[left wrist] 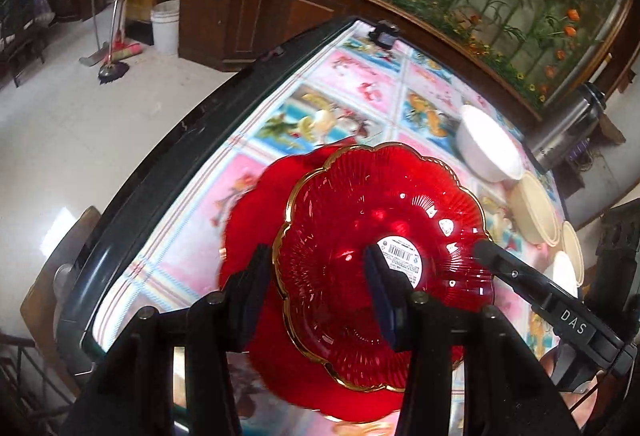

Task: Organize plates and bowls
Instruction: 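Lower the smaller red plate onto the large red plate and open the right gripper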

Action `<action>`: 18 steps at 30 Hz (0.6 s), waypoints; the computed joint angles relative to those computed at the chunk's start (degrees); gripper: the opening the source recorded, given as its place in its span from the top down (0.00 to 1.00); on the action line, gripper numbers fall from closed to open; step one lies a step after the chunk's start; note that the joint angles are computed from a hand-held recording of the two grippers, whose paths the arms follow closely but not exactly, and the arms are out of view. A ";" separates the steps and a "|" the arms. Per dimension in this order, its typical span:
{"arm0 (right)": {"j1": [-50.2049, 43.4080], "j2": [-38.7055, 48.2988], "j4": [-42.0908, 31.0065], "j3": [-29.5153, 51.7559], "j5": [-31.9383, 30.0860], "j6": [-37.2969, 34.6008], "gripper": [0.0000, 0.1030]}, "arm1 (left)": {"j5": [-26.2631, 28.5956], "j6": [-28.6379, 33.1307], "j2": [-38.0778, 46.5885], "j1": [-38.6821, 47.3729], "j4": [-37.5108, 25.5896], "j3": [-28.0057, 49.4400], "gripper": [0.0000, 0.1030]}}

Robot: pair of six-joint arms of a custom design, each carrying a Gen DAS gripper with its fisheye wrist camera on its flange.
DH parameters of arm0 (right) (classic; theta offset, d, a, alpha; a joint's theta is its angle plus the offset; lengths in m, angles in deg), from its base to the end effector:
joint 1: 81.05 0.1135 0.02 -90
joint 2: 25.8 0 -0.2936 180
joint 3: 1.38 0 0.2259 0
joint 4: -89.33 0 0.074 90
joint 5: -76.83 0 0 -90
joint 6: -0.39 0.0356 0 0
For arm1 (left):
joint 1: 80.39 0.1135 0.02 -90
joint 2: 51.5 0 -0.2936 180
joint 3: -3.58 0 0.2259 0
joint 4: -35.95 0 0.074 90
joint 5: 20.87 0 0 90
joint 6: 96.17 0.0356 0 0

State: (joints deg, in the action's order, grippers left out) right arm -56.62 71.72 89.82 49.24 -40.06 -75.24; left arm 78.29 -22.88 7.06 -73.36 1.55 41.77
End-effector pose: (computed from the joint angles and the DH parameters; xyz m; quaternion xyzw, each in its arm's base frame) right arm 0.2535 0.1328 0.1630 -0.1652 0.8920 0.3236 0.2689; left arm 0.1412 0.0117 0.1962 -0.1718 0.9347 -0.1013 0.2942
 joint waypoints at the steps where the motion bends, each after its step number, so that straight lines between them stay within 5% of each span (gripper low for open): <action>1: 0.97 0.67 0.08 0.18 0.66 -0.02 0.82 | 0.76 1.14 0.15 1.58 0.16 -0.44 0.56; 11: 5.33 5.80 -0.09 2.45 5.42 -0.74 0.76 | 1.33 3.33 2.50 4.06 2.73 -1.91 0.56; 16: 6.70 5.37 -0.88 3.20 4.30 -1.09 0.33 | -2.76 1.47 3.72 -1.40 2.99 -1.31 0.46; 18: 8.19 5.06 -0.67 2.89 6.22 -1.30 0.27 | -3.30 0.97 4.04 -2.05 3.05 -1.20 0.43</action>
